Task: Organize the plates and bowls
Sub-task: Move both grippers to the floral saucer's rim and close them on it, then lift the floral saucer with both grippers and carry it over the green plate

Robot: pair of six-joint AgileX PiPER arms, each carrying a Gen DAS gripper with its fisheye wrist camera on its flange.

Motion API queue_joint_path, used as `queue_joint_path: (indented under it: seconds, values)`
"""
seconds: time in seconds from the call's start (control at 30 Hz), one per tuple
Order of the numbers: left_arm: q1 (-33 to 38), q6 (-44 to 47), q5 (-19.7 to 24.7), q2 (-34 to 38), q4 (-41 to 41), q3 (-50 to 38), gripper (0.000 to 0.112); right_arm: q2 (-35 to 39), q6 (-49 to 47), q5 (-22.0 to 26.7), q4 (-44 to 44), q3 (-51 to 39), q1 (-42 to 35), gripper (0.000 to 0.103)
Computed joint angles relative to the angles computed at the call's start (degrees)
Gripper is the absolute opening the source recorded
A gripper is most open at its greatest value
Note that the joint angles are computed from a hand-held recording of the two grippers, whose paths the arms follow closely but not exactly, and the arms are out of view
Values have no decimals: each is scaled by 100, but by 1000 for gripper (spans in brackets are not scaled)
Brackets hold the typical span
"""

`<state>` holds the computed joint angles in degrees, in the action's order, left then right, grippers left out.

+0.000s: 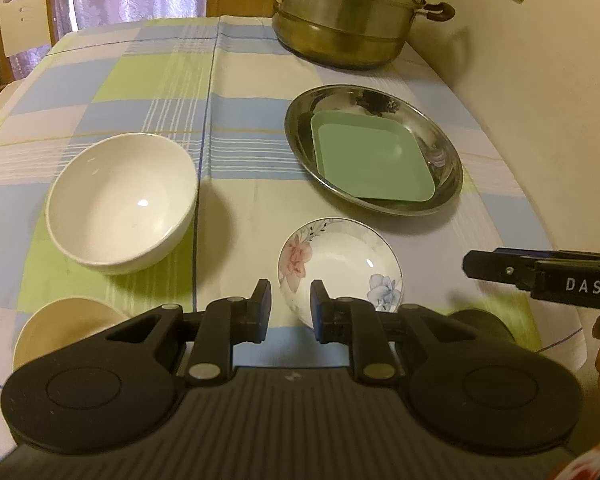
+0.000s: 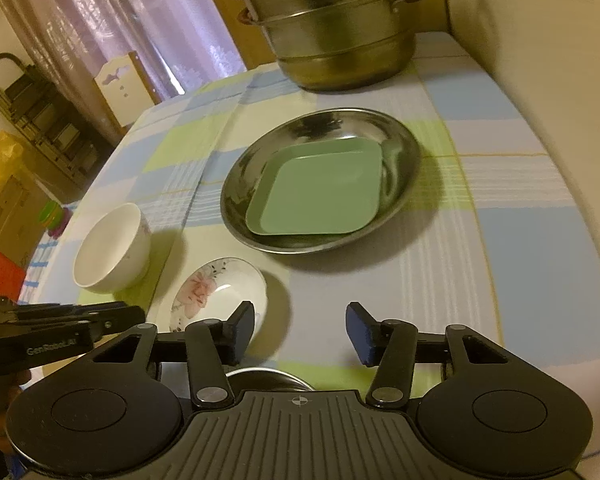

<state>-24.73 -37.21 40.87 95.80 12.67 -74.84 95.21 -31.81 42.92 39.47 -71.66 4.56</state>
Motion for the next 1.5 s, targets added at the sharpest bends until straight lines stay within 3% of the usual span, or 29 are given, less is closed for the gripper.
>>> queue_joint_path:
  seconds: [0.7,1.07,1.5]
  values:
    - [270,343,260,893,-638,-652,18,1149,561,306,-610,-1071,599,32]
    - [416,524,377,1231,-817,-961,18,1440,782,451,-874,-1405,712,25]
    - [394,579,410,1323,-669,-1070,13,1512,753,420,-907,-1455,811,6]
